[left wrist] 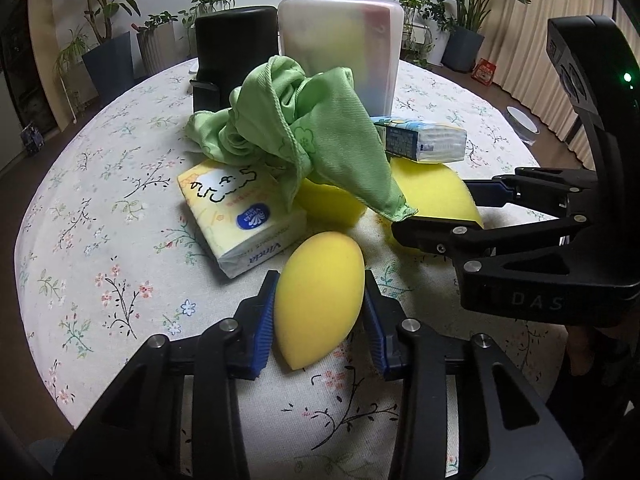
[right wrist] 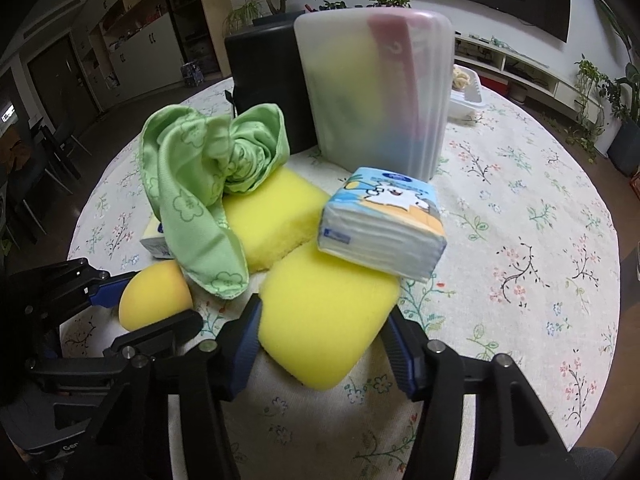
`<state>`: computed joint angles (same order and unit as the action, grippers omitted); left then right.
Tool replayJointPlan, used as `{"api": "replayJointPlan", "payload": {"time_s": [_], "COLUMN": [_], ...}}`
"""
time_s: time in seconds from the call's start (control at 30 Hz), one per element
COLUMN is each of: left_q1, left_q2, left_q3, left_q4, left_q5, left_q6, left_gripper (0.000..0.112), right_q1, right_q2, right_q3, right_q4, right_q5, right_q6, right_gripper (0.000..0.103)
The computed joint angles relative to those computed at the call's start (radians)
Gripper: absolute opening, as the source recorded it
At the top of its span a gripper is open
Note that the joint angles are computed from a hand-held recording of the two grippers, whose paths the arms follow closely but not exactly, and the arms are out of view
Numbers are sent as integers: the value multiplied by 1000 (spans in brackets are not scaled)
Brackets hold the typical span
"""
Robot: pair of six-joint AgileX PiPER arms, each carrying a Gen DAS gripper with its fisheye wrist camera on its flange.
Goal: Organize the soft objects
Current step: 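Grasp the yellow oval sponge with the left tool, then grasp the yellow rectangular sponge with the right tool while the left tool lifts the oval sponge, then carry both yellow sponges over the white tray and open both tools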
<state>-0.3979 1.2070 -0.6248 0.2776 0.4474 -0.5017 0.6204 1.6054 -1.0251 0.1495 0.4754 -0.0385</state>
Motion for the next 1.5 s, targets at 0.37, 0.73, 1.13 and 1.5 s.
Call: {"api": "replayJointPlan", "payload": {"time_s": [0.37, 0.73, 1.13, 1.5], "left_q1": [6, 173, 534, 610], "left_q2": [-61, -253, -151, 285], "left_q3": [7, -68, -365, -906], "left_q4": [2, -191, -456, -482], "left_q5": [40, 235, 358, 469], "left_q6": [-18, 245, 733, 895], "left_gripper": [34, 34, 34, 35], "right_q1": [-17, -142, -375, -487], "right_q2": [-43, -255, -237, 129], "right_q3": [14, 45, -215, -801], "right_q4": [57, 140, 158, 115], "right_q5": [50, 220, 416, 579], "right_q6": [-51, -182, -353, -439], "right_gripper": [53, 53, 53, 54]}}
